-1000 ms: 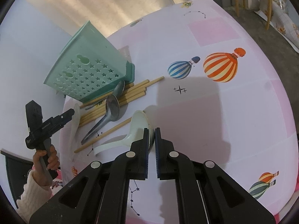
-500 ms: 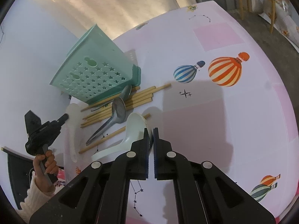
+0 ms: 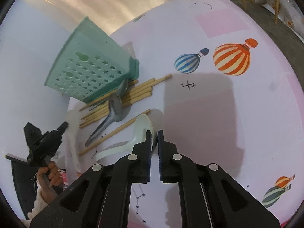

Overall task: Organize utensils
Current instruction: 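Raise the white spoon with the left gripper while the right gripper carries the ladle over the caddy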

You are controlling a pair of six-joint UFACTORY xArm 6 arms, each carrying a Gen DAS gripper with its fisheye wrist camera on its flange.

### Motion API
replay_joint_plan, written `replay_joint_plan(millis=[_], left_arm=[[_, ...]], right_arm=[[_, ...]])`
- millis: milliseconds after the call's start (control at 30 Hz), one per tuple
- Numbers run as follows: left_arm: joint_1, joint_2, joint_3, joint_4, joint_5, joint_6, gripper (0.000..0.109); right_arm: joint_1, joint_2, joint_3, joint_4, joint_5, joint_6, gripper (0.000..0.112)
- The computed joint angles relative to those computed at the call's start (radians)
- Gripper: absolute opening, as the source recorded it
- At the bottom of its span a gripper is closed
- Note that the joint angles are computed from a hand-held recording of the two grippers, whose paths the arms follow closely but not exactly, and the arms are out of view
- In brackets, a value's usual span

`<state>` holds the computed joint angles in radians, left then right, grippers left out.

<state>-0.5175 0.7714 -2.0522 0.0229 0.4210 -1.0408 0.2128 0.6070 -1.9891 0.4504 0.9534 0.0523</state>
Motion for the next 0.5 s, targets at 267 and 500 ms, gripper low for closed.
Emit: replay_joint_plan(millis=[267, 500], left_arm=[[-0.007, -0.033, -0.009, 0.195, 0.036, -0.097, 0.002], [-0.026, -0.074, -0.017, 0.361, 0.075, -0.155, 0.002]], right_arm=[[0.013, -0.073, 0.074, -0.048, -0.084, -0.015, 0.001], [0.006, -0.104, 0.035, -0.029, -0.020, -0.055, 0.001]])
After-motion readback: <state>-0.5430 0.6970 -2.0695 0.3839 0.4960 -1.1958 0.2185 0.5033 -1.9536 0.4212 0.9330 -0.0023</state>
